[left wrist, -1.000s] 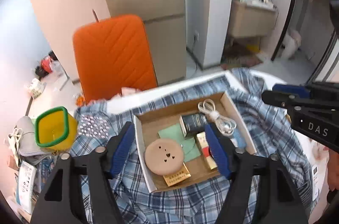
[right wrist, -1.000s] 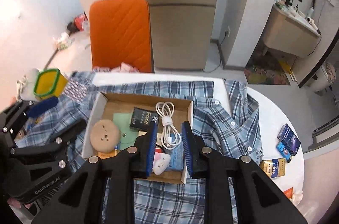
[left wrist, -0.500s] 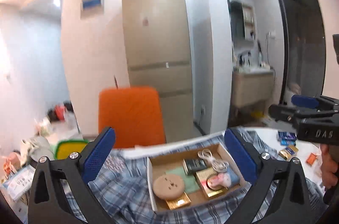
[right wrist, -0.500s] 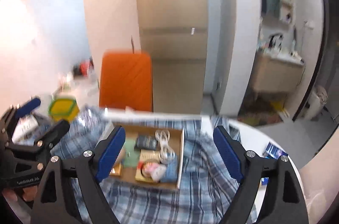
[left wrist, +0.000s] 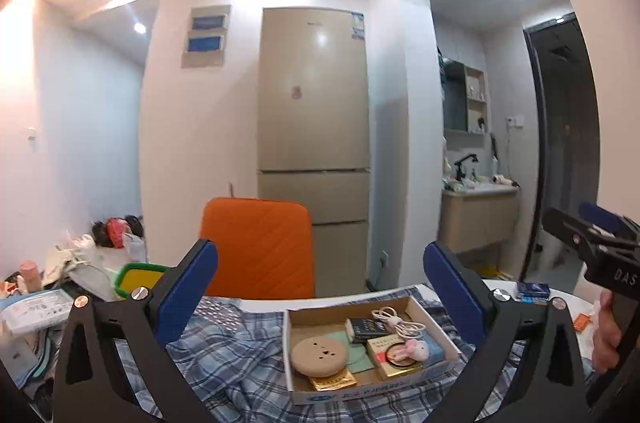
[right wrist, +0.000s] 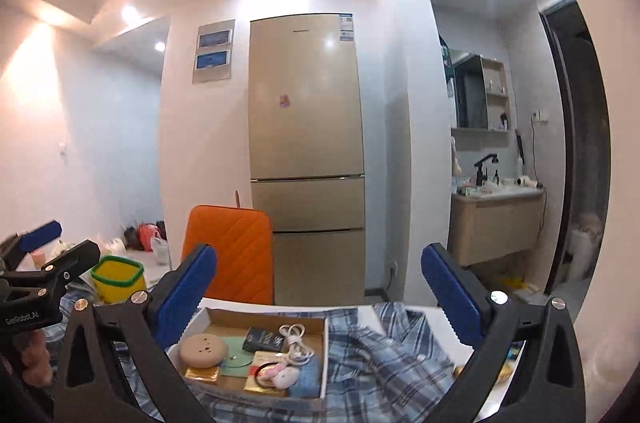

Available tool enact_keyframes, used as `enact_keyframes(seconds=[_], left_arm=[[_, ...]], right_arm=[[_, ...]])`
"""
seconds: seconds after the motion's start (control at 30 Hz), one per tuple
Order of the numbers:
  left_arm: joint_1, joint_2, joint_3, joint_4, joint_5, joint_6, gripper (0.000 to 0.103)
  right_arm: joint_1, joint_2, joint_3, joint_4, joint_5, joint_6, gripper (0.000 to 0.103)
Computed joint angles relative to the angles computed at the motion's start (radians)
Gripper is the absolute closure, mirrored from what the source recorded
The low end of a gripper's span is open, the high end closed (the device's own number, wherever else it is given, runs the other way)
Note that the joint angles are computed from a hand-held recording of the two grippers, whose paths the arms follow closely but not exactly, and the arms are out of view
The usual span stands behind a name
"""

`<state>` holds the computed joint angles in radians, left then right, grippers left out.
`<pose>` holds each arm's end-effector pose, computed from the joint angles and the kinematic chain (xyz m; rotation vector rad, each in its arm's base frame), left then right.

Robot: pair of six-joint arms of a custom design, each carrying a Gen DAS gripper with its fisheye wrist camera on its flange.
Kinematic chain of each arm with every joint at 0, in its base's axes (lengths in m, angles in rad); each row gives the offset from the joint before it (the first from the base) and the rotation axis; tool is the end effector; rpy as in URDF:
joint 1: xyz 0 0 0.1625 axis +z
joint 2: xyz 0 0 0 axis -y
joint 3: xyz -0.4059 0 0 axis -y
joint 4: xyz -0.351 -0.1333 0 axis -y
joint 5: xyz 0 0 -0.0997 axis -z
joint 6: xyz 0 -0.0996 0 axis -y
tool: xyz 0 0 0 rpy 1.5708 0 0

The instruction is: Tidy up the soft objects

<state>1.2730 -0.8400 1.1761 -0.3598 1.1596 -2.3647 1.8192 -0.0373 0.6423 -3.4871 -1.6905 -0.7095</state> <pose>-0.0387 -0.7161 0.2515 0.5948 1.7540 -1.7122 0.3182 -0.7606 0.0490 0.9363 -2.0260 1.6389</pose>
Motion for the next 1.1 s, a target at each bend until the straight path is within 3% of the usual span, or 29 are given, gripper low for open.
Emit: enact_keyframes(seconds=[0.2, 0.37, 0.6, 0.73, 1.1], left_arm=[[0.013, -0.033, 0.114, -0.118, 0.029, 0.035, 0.001], [0.031, -0.035, 0.157, -0.157, 0.03, 0.022, 0.001], [0.055, -0.01, 0.167, -0.191, 0.012, 0.023, 0.001], [0.069, 0.003, 0.195, -0.266, 0.013, 0.052, 0.001], [0.071, 0.026, 0.187, -0.259, 0.006, 0.108, 0.001]], right_arm=[[-0.021, -0.012, 0.127, -0.165, 0.032, -0.044, 0.0], [-0.037, 0.001, 0.154, -0.216, 0.043, -0.054, 0.0], [-0.066, 0.008, 0.188, -0.252, 0.063, -0.016, 0.0], [-0.07, 0.029, 0.175, -0.246, 0.041, -0.042, 0.0], [-0.072, 0.034, 0.173, -0.235, 0.041, -0.052, 0.0]])
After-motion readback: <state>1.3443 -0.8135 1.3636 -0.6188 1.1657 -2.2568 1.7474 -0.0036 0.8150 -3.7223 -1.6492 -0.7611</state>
